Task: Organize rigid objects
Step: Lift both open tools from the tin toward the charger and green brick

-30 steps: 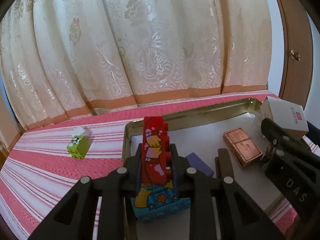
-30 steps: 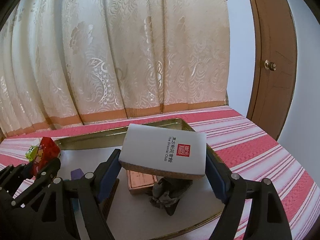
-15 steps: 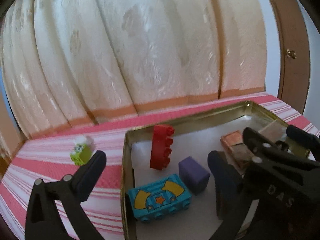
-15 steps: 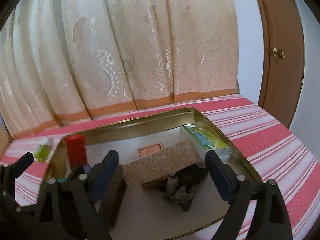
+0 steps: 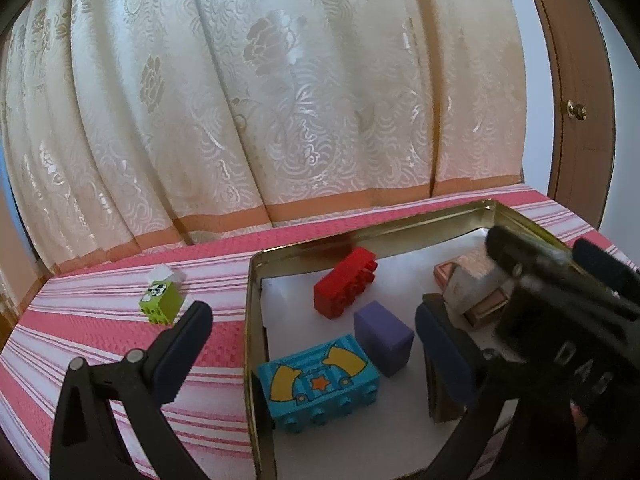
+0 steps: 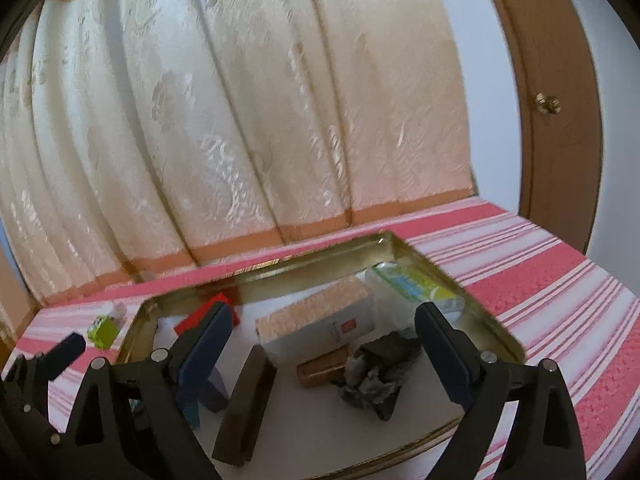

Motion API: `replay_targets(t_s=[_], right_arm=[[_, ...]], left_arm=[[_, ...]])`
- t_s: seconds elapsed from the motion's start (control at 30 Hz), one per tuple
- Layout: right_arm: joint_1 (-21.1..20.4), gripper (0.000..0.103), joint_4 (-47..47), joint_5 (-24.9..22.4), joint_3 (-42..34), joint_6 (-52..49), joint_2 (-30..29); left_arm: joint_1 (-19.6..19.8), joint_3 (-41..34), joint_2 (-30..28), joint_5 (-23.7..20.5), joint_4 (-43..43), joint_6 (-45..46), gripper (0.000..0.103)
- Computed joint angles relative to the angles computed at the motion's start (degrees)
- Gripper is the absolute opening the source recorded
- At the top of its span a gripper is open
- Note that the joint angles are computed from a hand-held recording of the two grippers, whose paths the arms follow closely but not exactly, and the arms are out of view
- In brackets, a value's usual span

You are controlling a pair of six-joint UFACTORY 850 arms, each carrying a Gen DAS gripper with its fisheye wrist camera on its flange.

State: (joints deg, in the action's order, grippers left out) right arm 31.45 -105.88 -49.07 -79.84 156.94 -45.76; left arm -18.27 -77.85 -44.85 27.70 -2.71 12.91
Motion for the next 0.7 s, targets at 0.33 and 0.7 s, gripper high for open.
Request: replay_targets(t_s=[0.33,0.7], right_arm=[[2.25,0.094,3.83,-13.34,0.69,0.19,-0.35],[2.87,0.094,2.85,-17.5,1.93,3.7,-0.01]], left_arm=[[1.26,0.22,0.29,-0.91,3.96,-6.95,0.103],[1.63,1.34,0.72,1.68,3.34,-7.23,0.103]])
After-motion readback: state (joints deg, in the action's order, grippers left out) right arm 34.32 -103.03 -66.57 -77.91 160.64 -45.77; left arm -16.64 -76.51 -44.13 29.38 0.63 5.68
